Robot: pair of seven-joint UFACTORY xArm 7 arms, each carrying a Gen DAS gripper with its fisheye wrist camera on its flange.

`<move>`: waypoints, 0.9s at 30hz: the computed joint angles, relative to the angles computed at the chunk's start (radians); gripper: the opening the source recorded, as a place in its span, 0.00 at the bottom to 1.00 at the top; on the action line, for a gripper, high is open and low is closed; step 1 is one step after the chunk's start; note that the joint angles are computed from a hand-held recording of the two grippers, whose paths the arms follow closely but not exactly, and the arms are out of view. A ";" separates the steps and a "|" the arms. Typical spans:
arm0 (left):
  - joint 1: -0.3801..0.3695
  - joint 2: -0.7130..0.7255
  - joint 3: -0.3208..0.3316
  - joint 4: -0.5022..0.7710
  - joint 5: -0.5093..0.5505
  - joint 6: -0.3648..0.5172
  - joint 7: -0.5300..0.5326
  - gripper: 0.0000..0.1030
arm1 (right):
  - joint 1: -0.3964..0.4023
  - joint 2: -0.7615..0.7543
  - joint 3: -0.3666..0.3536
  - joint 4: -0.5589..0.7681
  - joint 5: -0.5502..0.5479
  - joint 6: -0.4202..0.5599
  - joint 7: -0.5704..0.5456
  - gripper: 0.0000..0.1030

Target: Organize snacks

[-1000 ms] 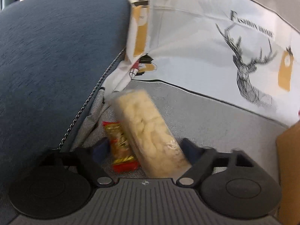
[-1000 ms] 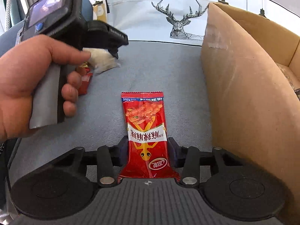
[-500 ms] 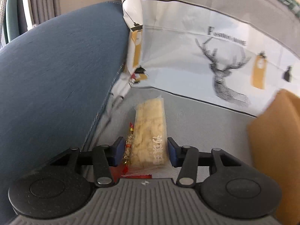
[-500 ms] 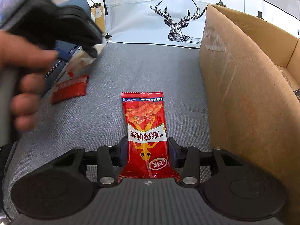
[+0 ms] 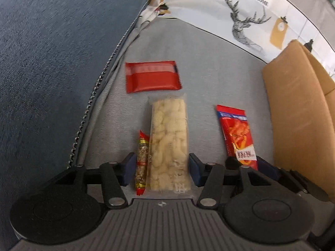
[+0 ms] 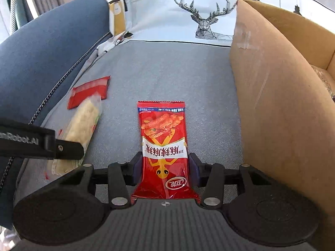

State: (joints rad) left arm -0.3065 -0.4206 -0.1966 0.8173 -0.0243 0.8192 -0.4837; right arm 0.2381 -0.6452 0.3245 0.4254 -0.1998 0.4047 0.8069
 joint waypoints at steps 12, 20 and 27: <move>-0.006 0.063 -0.014 0.048 0.036 0.052 -0.012 0.69 | -0.006 0.013 -0.005 -0.002 -0.005 -0.027 -0.022 0.53; -0.012 0.077 -0.017 0.054 0.051 0.054 -0.020 0.71 | -0.013 0.012 0.006 -0.004 -0.013 -0.031 -0.018 0.53; -0.014 0.078 -0.013 0.051 0.051 0.045 -0.024 0.71 | -0.031 0.005 0.025 -0.011 -0.038 -0.041 0.001 0.46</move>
